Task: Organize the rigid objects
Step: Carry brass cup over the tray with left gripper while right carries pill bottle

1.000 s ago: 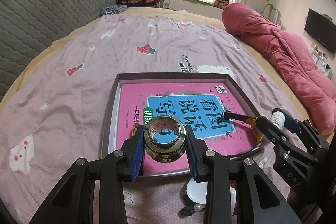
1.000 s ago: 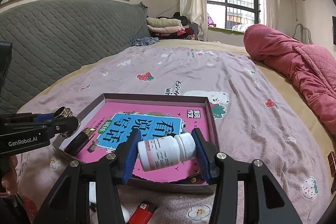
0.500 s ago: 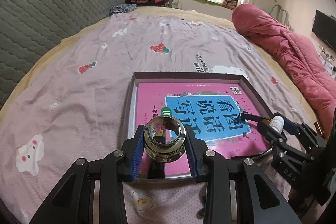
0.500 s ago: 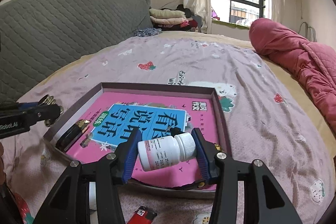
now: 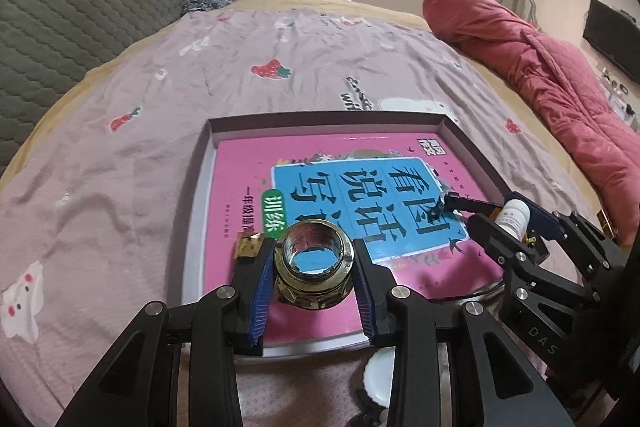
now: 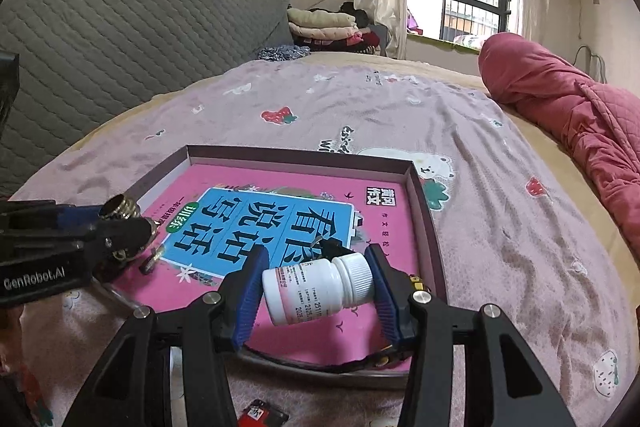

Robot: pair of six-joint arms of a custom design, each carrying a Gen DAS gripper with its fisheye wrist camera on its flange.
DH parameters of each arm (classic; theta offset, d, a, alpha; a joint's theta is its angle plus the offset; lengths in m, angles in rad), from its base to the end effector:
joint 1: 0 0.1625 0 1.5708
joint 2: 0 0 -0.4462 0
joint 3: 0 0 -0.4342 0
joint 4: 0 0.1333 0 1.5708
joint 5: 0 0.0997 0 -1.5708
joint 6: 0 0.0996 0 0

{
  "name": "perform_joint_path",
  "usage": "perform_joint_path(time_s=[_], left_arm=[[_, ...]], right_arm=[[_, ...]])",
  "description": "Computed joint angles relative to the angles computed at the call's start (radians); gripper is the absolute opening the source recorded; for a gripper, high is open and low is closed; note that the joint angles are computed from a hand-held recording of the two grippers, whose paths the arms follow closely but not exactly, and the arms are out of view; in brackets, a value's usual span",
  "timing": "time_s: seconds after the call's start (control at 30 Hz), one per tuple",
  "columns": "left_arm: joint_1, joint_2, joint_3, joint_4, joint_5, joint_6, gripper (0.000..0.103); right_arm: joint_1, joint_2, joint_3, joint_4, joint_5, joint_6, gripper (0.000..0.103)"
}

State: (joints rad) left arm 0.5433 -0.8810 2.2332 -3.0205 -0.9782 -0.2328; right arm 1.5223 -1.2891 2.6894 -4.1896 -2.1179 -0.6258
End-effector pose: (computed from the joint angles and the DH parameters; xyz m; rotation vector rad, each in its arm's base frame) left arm -0.3178 -0.4126 0.0103 0.9923 2.4669 -0.5831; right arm 0.0663 -0.3155 0.2274 0.1945 -2.0344 1.1345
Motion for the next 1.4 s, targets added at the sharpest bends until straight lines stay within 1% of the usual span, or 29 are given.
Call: perform_joint_path(time_s=[0.13, 0.3, 0.43, 0.5, 0.63, 0.8, 0.93, 1.13, 1.3, 1.4], left_arm=[[0.013, 0.014, -0.011, 0.003, -0.02, 0.001, 0.037], [0.012, 0.036, -0.021, 0.009, 0.001, 0.017, 0.037], [0.015, 0.051, -0.032, 0.022, -0.001, 0.015, 0.037], [0.014, 0.056, -0.033, 0.022, -0.001, 0.019, 0.037], [0.01, 0.063, -0.029, 0.018, 0.014, 0.032, 0.037], [0.018, 0.064, -0.029, 0.022, 0.012, 0.028, 0.037], [0.02, 0.07, -0.025, 0.011, 0.027, 0.035, 0.037], [0.026, 0.074, -0.024, 0.009, 0.023, 0.039, 0.037], [0.028, 0.076, -0.025, 0.009, 0.023, 0.04, 0.037], [0.028, 0.077, -0.026, 0.007, 0.022, 0.041, 0.037]], right_arm=[[-0.003, 0.004, -0.002, -0.005, 0.005, -0.002, 0.05], [-0.011, -0.003, -0.004, 0.006, 0.015, 0.001, 0.05], [-0.018, -0.009, -0.005, 0.024, 0.012, 0.007, 0.05], [-0.023, -0.019, -0.004, 0.046, 0.016, 0.024, 0.05], [-0.026, -0.02, -0.004, 0.053, 0.024, 0.026, 0.05], [-0.017, 0.004, -0.016, 0.058, 0.001, 0.013, 0.05], [-0.013, 0.019, -0.026, 0.06, -0.031, 0.011, 0.05], [-0.009, 0.037, -0.039, 0.053, -0.076, -0.001, 0.05], [0.004, 0.068, -0.052, 0.019, -0.108, -0.029, 0.05], [0.017, 0.094, -0.061, -0.024, -0.132, -0.062, 0.05]])
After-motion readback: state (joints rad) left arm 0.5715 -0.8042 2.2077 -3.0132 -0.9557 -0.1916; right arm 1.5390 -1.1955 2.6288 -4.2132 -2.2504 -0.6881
